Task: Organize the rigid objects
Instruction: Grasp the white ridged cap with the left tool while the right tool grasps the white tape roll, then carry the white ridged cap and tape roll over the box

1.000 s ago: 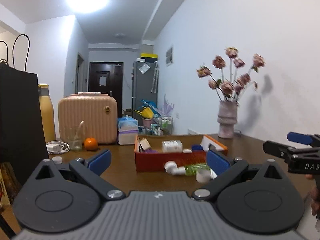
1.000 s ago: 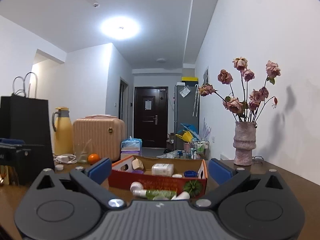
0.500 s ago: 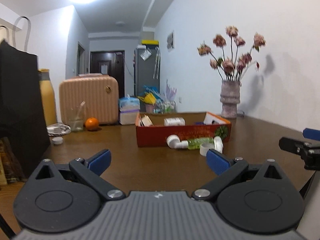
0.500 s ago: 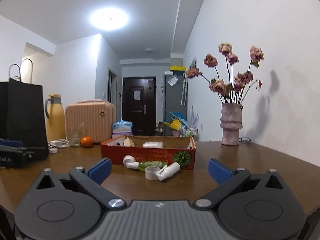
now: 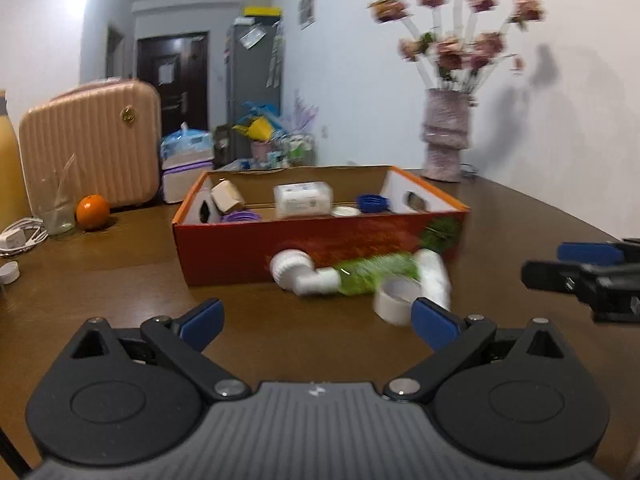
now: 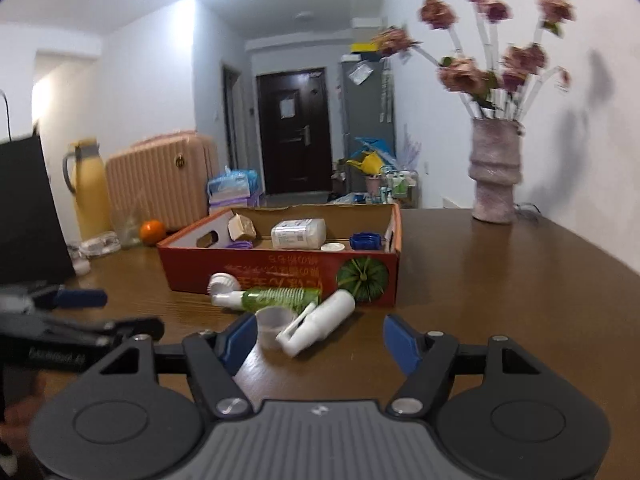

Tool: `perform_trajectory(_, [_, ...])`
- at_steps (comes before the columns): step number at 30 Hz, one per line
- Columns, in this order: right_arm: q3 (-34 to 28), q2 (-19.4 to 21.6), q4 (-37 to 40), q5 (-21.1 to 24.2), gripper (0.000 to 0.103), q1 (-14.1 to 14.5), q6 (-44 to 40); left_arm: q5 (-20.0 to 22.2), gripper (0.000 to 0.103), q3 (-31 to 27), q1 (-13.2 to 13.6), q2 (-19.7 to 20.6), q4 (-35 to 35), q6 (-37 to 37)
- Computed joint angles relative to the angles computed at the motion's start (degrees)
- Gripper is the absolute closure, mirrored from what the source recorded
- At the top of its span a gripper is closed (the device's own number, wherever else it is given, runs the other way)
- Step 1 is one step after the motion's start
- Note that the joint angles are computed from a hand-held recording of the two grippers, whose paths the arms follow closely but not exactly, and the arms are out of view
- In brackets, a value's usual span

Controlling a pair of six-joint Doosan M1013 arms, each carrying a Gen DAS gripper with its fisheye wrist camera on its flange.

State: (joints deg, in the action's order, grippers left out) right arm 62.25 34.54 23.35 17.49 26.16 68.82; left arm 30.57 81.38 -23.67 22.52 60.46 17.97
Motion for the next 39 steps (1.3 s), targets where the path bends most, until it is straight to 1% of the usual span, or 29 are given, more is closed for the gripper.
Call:
perform_trajectory(2, [-3.92, 2.38, 3.62, 2.49, 0.034, -0.07, -4.91, 0.24, 0.008, -3.43, 1.75, 1.85, -7.72, 4.69])
perform_trajectory(3, [-6.3, 3.84, 6.19, 4.46, 0.034, -0.13, -7.83, 0.37, 0.014, -4.95, 2.57, 2.71, -11.37, 6.97])
perform_trajectory(4, [-8.15, 4.93, 7.83, 6.23, 0.034, -0.14, -9.79, 1.21, 0.018, -6.59, 3.21, 3.6, -14.58, 9.26])
perform_trajectory(5, [-10.7, 6.48, 8.94, 8.22, 0.034, -0.12, -11.56, 1.64, 0.024, -8.3, 3.89, 4.65, -17.21, 11.46])
perform_trajectory(6, [-13.32, 8.04, 8.12, 10.12, 0.036, 0.04, -11.54, 1.33, 0.025, -9.27, 4.34, 5.35, -18.28, 12.39])
perform_trajectory(8, [-18.06, 10.74, 6.03, 14.14, 0.041, 0.36, -10.6, -1.24, 0.025, -10.39, 5.46, 6.45, -20.52, 14.96])
perform_trajectory(10, [-23.51, 13.74, 3.64, 19.9, 0.05, 0.65, -8.54, -0.68, 0.026, -11.96, 5.94, 7.7, -22.08, 16.54])
perform_trajectory(11, [-24.88, 14.52, 2.05, 21.49, 0.052, 0.88, -7.57, -0.67, 0.028, -12.72, 6.3, 8.31, -24.04, 17.87])
perform_trajectory(12, [-26.05, 15.22, -0.31, 22.58, 0.054, 1.19, -5.99, -0.09, 0.034, -13.62, 6.59, 8.87, -26.62, 19.59])
perform_trajectory(13, [-25.89, 15.26, -1.67, 22.24, 0.053, 1.4, -5.1, 0.39, 0.038, -14.44, 6.94, 9.39, -29.6, 21.49])
perform_trajectory(14, [-25.21, 15.04, -3.6, 20.78, 0.054, 1.67, -4.01, 0.5, 0.042, -14.98, 7.3, 9.79, -32.4, 23.23])
perform_trajectory(16, [-25.44, 15.19, -7.08, 20.52, 0.055, 1.92, -0.76, 0.13, 0.05, -15.29, 7.62, 10.19, -34.73, 24.7])
perform_trajectory(17, [-25.87, 15.43, -7.06, 21.09, 0.057, 1.81, 0.08, 0.49, 0.057, -15.56, 7.65, 10.44, -35.18, 24.65])
perform_trajectory(18, [-26.66, 15.85, -6.41, 22.39, 0.064, 1.55, 0.65, 0.76, 0.062, -15.71, 7.71, 10.57, -35.86, 24.63])
perform_trajectory(19, [-27.69, 16.4, -5.77, 23.72, 0.076, 1.34, 1.42, 0.22, 0.062, -15.39, 7.75, 10.4, -36.47, 25.01])
perform_trajectory(20, [-27.97, 16.63, -5.26, 24.04, 0.079, 1.19, 2.16, -0.38, 0.062, -14.9, 7.67, 10.15, -35.73, 24.44])
perform_trajectory(25, [-26.47, 15.95, -5.81, 22.15, 0.079, 1.24, 3.47, -1.96, 0.062, -12.16, 6.77, 8.15, -28.95, 17.81])
perform_trajectory(29, [-22.15, 13.25, -5.46, 18.12, 0.079, 1.43, 3.07, -2.26, 0.062, -9.01, 5.4, 5.37, -21.57, 11.85])
perform_trajectory(33, [-15.99, 9.12, -3.49, 12.72, 0.079, 1.57, 0.81, -2.53, 0.062, -4.85, 3.35, 1.76, -10.07, 3.22])
perform_trajectory(35, [-11.1, 6.3, -1.35, 7.48, 0.079, 1.68, -2.17, -2.48, 0.062, -2.2, 2.12, -0.17, -1.28, -4.34])
perform_trajectory(37, [-7.07, 3.81, -2.3, 3.48, 0.079, 1.94, -1.88, -2.13, 0.062, 0.79, 0.72, -2.23, 8.43, -11.99])
perform_trajectory(39, [-3.26, 1.41, 0.01, 0.09, 0.079, 2.02, -3.94, -2.32, 0.062, 3.08, -0.27, -3.93, 13.89, -16.13])
